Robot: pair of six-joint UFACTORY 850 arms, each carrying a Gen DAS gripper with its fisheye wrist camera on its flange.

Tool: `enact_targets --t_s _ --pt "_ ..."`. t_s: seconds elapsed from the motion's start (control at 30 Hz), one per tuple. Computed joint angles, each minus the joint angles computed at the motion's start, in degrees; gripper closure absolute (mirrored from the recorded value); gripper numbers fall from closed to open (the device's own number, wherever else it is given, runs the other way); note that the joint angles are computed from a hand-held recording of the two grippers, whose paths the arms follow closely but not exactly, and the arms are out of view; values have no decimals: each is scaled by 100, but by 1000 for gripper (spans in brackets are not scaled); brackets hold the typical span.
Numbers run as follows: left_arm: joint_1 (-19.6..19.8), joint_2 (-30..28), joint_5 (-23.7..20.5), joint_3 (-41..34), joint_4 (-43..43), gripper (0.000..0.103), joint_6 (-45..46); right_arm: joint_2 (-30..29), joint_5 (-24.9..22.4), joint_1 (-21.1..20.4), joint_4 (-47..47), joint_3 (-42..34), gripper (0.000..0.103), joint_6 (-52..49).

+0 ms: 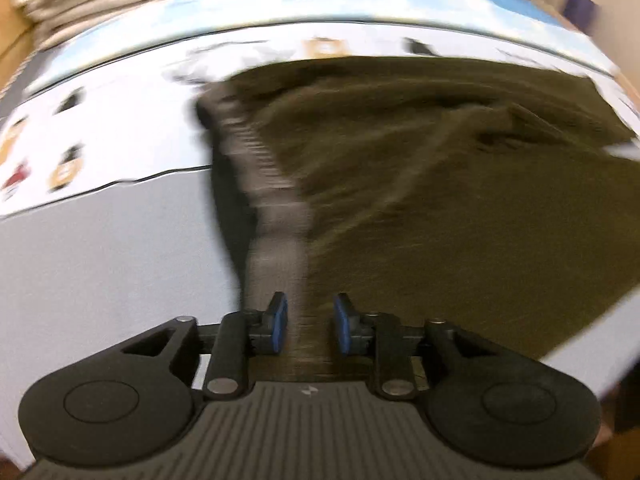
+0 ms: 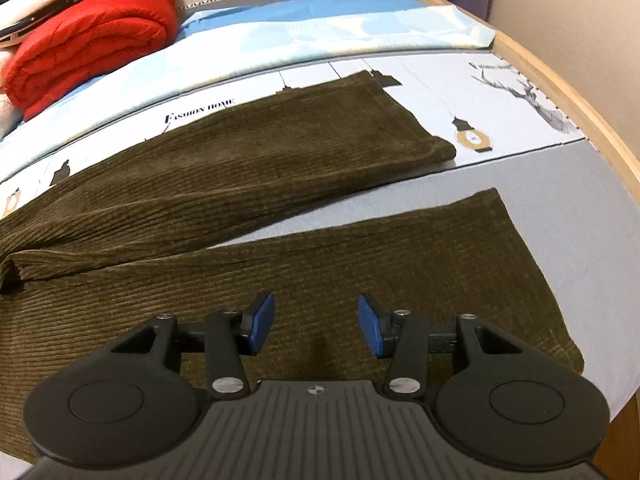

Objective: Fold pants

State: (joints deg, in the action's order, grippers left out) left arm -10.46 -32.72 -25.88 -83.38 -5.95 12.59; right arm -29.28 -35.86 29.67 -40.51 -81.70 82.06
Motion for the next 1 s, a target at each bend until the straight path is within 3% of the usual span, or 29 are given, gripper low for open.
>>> enact_targets --t_s 0.07,0.13,0.17,0.53,0.7,0.93,1.0 --pt "-125 -198 -474 -168 225 44 135 45 43 14 -176 45 54 197" --pt "-313 -542 -1163 -436 1268 43 -436 105 93 30 -466 111 54 505" --pt "-397 -533 -1153 -403 1600 42 -487 124 97 48 -629 129 54 676" --pt "-496 -523 -443 -801 1344 41 -1232 300 202 248 -2857 324 55 2965" --pt "-593 -640 -58 -1151 2176 32 -2721 124 121 331 -3366 80 56 3306" --pt "-587 -898 553 -1659 3216 31 -4594 -196 196 417 -3590 -435 55 3099" --pt "-628 -1078 551 -1973 3698 31 -5139 -282 289 411 -3596 -591 55 3088"
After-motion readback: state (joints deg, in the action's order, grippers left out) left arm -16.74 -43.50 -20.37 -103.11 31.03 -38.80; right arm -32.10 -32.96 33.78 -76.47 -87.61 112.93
